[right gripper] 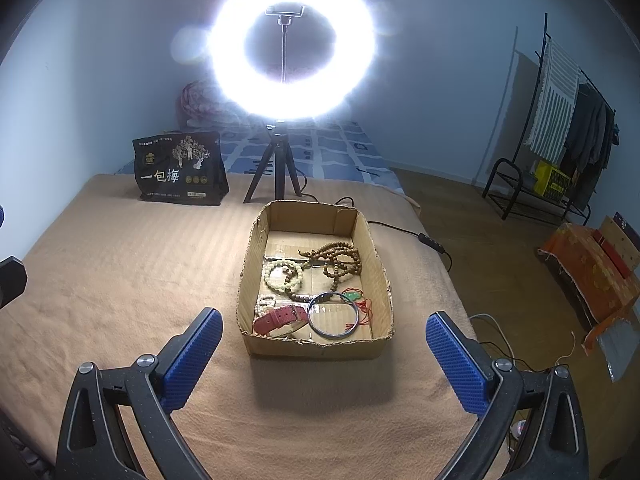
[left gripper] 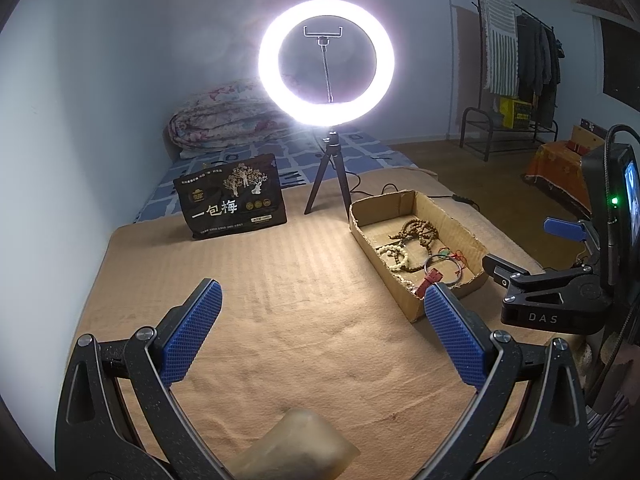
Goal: Organize jewelry
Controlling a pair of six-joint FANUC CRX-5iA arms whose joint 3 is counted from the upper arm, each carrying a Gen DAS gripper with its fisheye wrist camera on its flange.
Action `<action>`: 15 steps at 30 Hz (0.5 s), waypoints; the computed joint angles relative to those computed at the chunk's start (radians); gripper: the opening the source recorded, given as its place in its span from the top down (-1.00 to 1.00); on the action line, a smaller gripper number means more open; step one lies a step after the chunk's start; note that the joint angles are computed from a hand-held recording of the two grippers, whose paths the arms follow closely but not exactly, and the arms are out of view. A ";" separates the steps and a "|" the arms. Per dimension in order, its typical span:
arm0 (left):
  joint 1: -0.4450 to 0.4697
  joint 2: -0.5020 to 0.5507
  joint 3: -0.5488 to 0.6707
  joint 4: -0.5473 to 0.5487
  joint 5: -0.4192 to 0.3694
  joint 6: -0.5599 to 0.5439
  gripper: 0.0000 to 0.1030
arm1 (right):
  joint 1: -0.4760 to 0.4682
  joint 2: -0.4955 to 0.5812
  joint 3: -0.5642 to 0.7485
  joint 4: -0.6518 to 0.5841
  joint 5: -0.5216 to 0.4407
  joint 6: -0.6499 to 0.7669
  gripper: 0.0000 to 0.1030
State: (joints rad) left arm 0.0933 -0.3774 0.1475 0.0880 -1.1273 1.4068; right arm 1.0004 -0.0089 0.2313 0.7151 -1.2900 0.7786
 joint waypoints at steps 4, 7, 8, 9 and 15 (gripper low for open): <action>0.006 0.000 0.000 0.006 -0.001 -0.006 -1.00 | 0.000 0.001 0.002 -0.001 -0.001 0.001 -0.99; 0.007 -0.003 -0.003 0.004 0.000 -0.005 -1.00 | 0.000 0.002 0.003 -0.001 -0.002 0.001 -0.99; 0.003 -0.003 -0.003 0.001 0.001 -0.003 -1.00 | 0.001 0.002 0.002 0.000 -0.002 0.000 -0.99; 0.004 -0.003 -0.002 0.000 0.001 -0.004 -1.00 | 0.002 0.001 0.001 0.000 -0.003 0.000 -0.99; 0.000 -0.007 -0.006 -0.008 0.002 0.004 -1.00 | 0.003 -0.003 -0.009 0.000 -0.002 0.000 -0.99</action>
State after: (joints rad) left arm 0.0931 -0.3845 0.1414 0.0795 -1.1252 1.4103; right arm 1.0033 -0.0120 0.2222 0.7147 -1.2919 0.7782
